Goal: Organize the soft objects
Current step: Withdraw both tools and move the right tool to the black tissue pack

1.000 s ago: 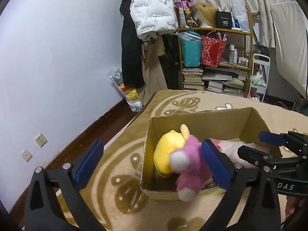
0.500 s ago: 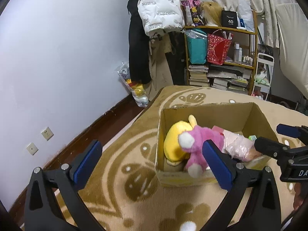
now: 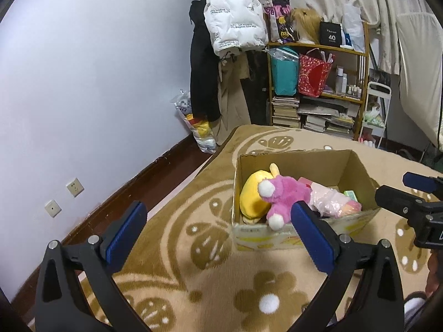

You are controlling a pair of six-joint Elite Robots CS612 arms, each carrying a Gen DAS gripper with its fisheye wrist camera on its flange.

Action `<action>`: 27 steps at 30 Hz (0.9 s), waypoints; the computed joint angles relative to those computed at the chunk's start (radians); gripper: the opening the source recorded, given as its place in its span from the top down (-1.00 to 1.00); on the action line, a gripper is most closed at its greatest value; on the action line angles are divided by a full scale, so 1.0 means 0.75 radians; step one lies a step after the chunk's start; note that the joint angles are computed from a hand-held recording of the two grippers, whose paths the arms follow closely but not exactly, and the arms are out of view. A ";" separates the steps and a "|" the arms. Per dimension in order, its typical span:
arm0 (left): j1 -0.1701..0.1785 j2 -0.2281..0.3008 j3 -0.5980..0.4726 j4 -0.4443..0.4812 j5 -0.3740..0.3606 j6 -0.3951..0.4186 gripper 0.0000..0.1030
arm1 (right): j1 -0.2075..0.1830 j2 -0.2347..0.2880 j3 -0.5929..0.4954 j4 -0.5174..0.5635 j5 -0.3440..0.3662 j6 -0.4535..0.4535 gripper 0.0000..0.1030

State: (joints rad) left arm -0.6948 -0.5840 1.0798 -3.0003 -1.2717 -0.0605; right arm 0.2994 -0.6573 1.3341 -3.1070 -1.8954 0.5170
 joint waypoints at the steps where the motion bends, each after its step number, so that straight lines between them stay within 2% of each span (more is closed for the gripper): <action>1: 0.001 -0.012 0.020 -0.005 -0.003 -0.002 -0.99 | 0.004 -0.006 0.010 -0.007 0.000 0.007 -1.00; 10: -0.005 -0.110 0.197 -0.086 -0.020 0.001 -0.99 | 0.051 -0.031 0.061 0.011 -0.032 0.041 -1.00; 16: -0.004 -0.150 0.277 -0.126 -0.049 -0.011 -0.99 | 0.075 -0.025 0.073 0.056 -0.046 0.067 -1.00; 20: 0.002 -0.151 0.300 -0.158 -0.081 -0.014 -0.99 | 0.083 -0.009 0.068 0.086 -0.040 0.082 -1.00; 27: 0.016 -0.147 0.296 -0.106 -0.135 -0.006 -0.99 | 0.075 0.014 0.064 0.144 0.045 0.093 -1.00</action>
State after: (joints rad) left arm -0.6827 -0.6941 1.3021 -3.0801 -1.3729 -0.0649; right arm 0.3554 -0.6468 1.3820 -2.9990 -1.8615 0.5867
